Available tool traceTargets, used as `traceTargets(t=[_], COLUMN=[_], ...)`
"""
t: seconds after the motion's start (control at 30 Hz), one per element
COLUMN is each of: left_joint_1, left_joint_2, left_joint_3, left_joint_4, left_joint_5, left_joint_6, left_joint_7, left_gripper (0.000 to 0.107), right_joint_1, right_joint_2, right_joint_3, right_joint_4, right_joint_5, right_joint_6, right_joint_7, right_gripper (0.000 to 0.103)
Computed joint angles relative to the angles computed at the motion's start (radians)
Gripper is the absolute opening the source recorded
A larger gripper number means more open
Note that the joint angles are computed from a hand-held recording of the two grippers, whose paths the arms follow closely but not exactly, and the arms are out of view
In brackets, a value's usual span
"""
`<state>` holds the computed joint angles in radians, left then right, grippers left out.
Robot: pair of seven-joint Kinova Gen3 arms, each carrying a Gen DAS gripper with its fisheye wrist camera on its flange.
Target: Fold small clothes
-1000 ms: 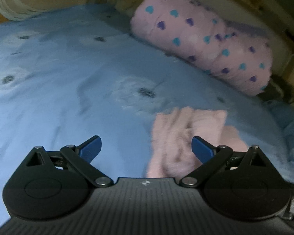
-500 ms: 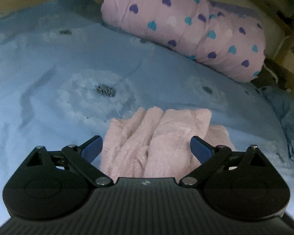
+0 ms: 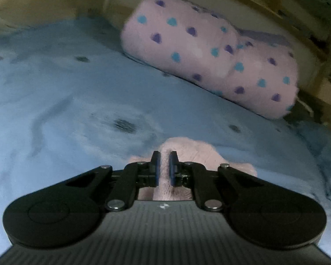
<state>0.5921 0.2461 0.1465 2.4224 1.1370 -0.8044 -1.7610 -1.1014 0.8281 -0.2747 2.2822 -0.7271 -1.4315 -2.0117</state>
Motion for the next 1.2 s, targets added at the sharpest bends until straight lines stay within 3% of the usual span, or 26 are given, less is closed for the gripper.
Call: traceTargets(t=[0.07, 0.17, 0.23, 0.3, 0.47, 0.53, 0.63, 0.7, 0.83, 0.9, 1.03, 1.1, 1.2], left_joint_1=[-0.038, -0.049, -0.056, -0.130, -0.287, -0.312, -0.216, -0.124, 0.018, 0.032, 0.179, 0.227, 0.234], left_joint_2=[0.009, 0.025, 0.019, 0.009, 0.026, 0.011, 0.004, 0.037, 0.049, 0.026, -0.028, -0.055, -0.097], left_joint_3=[0.021, -0.017, -0.010, 0.063, 0.238, 0.255, 0.181, 0.104, -0.050, -0.073, -0.234, -0.262, -0.211], left_joint_4=[-0.010, -0.011, -0.008, 0.012, 0.022, 0.016, -0.004, -0.028, -0.069, -0.065, -0.051, -0.052, -0.051], left_joint_5=[0.033, -0.034, -0.055, -0.103, -0.090, -0.071, 0.005, 0.072, 0.206, 0.218, 0.258, 0.323, 0.445], left_joint_6=[0.028, 0.094, 0.087, 0.072, 0.051, 0.090, 0.087, 0.058, 0.092, 0.116, 0.184, 0.187, 0.147], left_joint_7=[-0.007, 0.021, 0.021, 0.068, 0.093, 0.072, -0.044, -0.126, -0.288, -0.320, -0.332, -0.388, -0.481], left_gripper=[0.011, 0.012, 0.012, 0.014, 0.046, 0.046, 0.016, 0.016, 0.016, 0.016, 0.018, 0.024, 0.050], right_joint_1=[-0.004, -0.011, -0.023, -0.017, -0.014, -0.020, -0.027, -0.032, -0.051, -0.069, -0.097, -0.105, -0.122], right_joint_2=[0.000, -0.002, -0.001, -0.001, -0.004, -0.004, -0.009, -0.012, -0.023, -0.030, -0.049, -0.059, -0.079], right_joint_3=[0.005, 0.007, 0.006, 0.003, 0.001, 0.002, 0.002, 0.002, 0.004, 0.008, 0.000, -0.005, -0.009], right_joint_4=[-0.004, -0.017, -0.017, -0.014, -0.010, -0.014, -0.021, -0.028, -0.044, -0.060, -0.083, -0.079, -0.071], right_joint_5=[0.003, 0.000, -0.020, -0.015, -0.013, -0.022, -0.035, -0.044, -0.053, -0.079, -0.149, -0.168, -0.203], right_joint_6=[0.003, 0.020, 0.017, 0.016, 0.016, 0.020, 0.030, 0.039, 0.060, 0.081, 0.109, 0.115, 0.126], right_joint_7=[0.017, 0.051, 0.068, 0.060, 0.051, 0.063, 0.081, 0.093, 0.139, 0.197, 0.268, 0.278, 0.305], right_gripper=[0.059, 0.059, 0.059, 0.059, 0.059, 0.059, 0.059, 0.059, 0.058, 0.058, 0.058, 0.058, 0.058])
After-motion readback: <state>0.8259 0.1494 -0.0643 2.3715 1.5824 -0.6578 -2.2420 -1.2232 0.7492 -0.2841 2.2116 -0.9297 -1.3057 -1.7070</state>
